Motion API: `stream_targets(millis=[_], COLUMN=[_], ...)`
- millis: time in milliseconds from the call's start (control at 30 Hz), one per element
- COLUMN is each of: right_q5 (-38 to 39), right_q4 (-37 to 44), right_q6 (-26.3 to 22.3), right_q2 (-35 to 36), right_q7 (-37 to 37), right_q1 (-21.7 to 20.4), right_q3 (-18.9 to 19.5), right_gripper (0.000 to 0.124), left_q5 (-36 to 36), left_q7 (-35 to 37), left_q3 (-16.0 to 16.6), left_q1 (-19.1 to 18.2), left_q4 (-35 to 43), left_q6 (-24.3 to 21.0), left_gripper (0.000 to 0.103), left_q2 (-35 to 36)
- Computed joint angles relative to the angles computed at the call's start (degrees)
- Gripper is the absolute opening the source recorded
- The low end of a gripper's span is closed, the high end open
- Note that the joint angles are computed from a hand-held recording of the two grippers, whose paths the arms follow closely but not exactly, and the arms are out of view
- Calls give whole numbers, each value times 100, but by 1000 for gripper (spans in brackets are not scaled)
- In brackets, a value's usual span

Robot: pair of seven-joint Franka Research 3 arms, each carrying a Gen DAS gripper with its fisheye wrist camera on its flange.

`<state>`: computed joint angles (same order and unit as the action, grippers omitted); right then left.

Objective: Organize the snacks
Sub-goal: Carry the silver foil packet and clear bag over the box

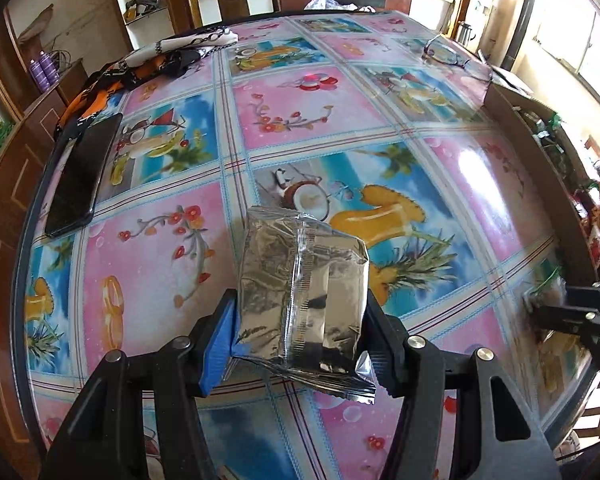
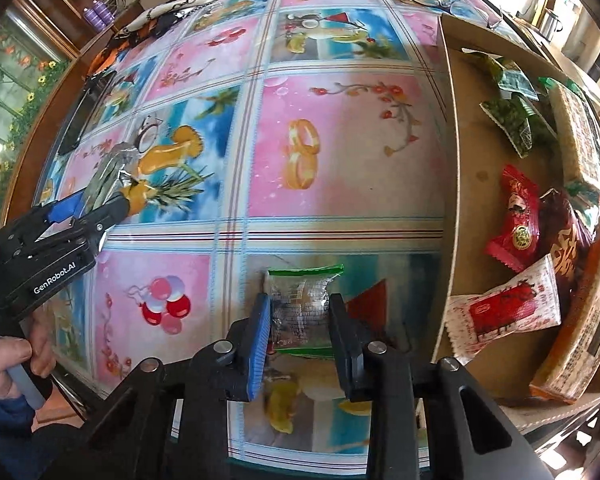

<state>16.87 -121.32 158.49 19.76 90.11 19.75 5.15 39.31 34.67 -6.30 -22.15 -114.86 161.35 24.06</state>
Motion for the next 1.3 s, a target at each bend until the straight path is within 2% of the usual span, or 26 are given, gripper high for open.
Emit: stream_targets(millis=[100,233,433,700,833,1100,1200,1300], right_q5=[775,1219,1929,3026,3672,4700,4910,4966], right_q4=[-171,-360,-659,-898,-1032,-1268,-1316,-1347], right_q6=[304,658,875,1198,1328,1424,1480,1506], right_q2=[-101,-282,-525,-822,-982,-1319,-1398,-1436], right_q7=[-597,-960,-1495,-2301,-2747,-3483,-3631,-3658], right_q1=[-343,-374,-489,-648,-739,-835,-854,-885], right_q3=[432,535,665,723,675,324,173,52], right_gripper=[30,30,30,30,30,30,30,30], left_q5=[17,46,73,23,-100,-679,-1021,-1201], left_q7=[-2,19,106,495,837,1862,2302,2570], left_q3=[0,-2,-67,-229,-317,-598,-728,-677], left_q1=[4,-45,-146,-392,-542,-854,-954,-1172], left_q4=[-30,9,197,891,1396,2649,3184,3703], left_q6=[120,134,24,-249,-386,-706,-878,-1068], left_gripper=[58,58,58,58,58,58,58,58], left_q2=[-31,-46,-19,266,535,1289,1648,1974])
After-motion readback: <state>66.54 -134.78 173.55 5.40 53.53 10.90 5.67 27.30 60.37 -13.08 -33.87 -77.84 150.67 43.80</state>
